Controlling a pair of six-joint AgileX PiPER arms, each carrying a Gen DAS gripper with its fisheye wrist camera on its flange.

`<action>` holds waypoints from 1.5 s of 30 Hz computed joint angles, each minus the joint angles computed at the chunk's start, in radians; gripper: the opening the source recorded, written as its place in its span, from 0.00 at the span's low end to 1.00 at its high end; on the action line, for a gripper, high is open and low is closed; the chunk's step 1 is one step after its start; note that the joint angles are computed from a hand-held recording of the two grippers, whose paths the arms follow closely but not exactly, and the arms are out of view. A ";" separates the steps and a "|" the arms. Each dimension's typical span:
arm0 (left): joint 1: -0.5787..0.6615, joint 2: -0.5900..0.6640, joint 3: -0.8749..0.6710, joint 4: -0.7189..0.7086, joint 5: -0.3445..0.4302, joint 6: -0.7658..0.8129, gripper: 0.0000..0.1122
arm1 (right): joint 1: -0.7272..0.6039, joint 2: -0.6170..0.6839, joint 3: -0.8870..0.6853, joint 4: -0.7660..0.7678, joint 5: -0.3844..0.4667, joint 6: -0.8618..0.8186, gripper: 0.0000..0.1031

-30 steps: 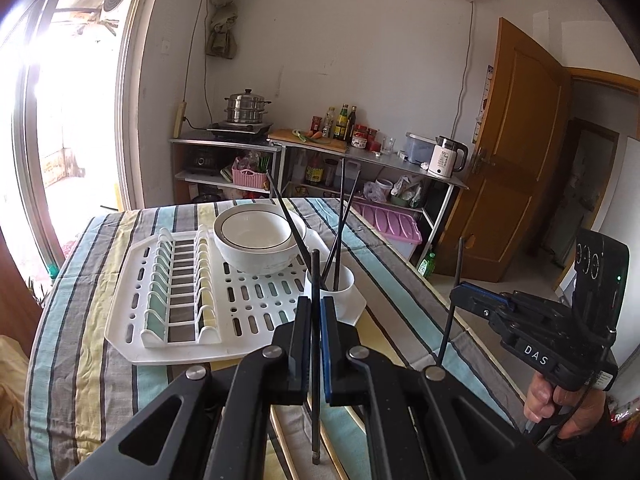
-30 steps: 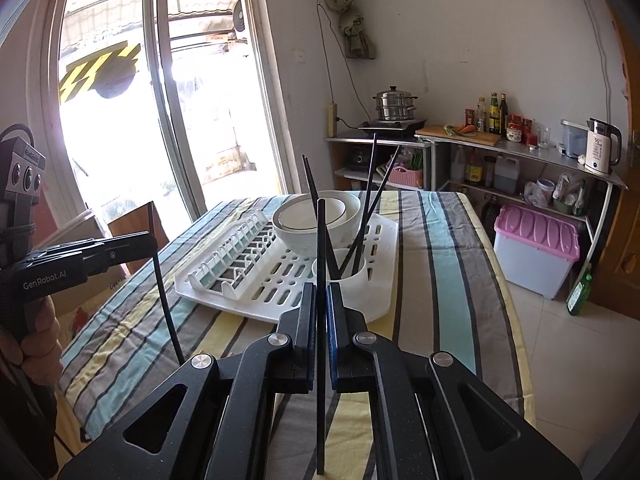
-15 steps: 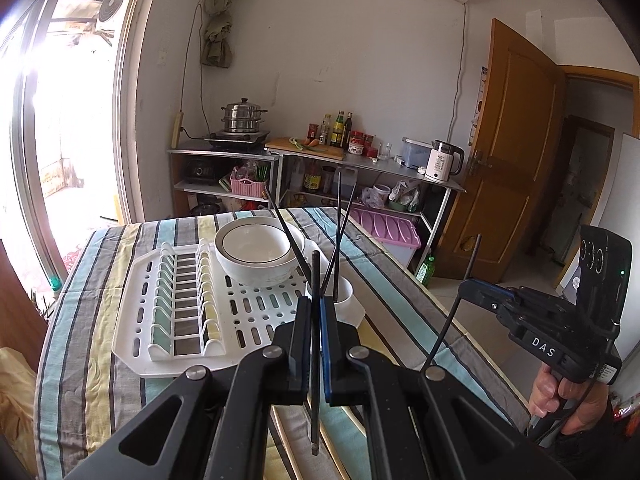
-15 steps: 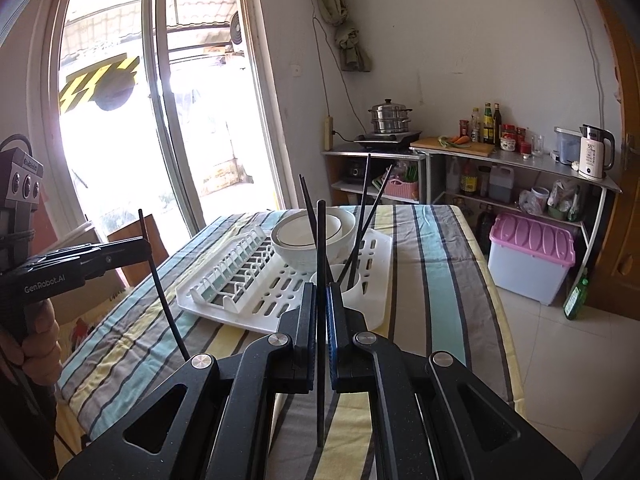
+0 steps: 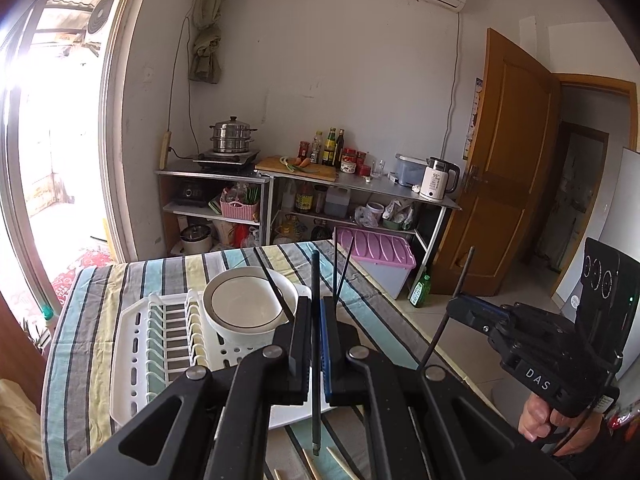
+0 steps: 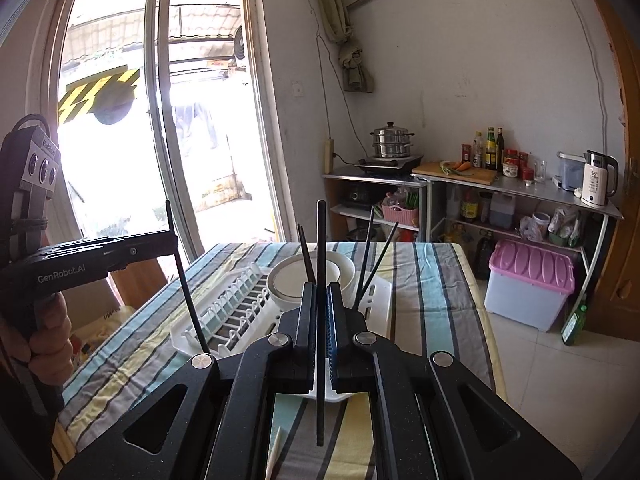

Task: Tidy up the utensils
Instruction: 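Lift both held black chopsticks over the white cup and lower them in, then open the left tool while the right tool opens, releasing chopsticks into the cup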

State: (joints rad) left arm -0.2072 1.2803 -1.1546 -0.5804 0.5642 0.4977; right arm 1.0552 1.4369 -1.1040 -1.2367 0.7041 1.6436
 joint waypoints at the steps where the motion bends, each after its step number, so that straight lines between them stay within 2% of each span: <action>1: 0.002 0.024 -0.031 -0.002 0.005 -0.005 0.03 | -0.017 0.006 -0.015 0.006 -0.012 -0.013 0.04; 11: -0.020 0.252 -0.316 0.036 0.033 -0.088 0.03 | -0.153 0.073 -0.147 0.065 -0.107 -0.135 0.04; 17: -0.034 0.365 -0.434 0.050 0.036 -0.118 0.03 | -0.232 0.112 -0.189 0.099 -0.178 -0.173 0.04; 24: -0.035 0.477 -0.501 0.022 0.033 -0.112 0.03 | -0.306 0.174 -0.193 0.142 -0.260 -0.178 0.04; 30: -0.034 0.550 -0.515 0.039 0.030 -0.137 0.03 | -0.361 0.239 -0.192 0.250 -0.325 -0.254 0.04; 39: -0.025 0.655 -0.567 0.114 0.036 -0.226 0.03 | -0.407 0.279 -0.209 0.365 -0.360 -0.348 0.04; 45: -0.018 0.696 -0.601 0.134 0.039 -0.245 0.04 | -0.441 0.300 -0.237 0.494 -0.369 -0.456 0.05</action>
State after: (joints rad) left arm -0.2250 1.9767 -1.7558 -0.4459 0.6033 0.2531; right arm 0.6146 1.7365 -1.3413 -0.7430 0.3348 1.1874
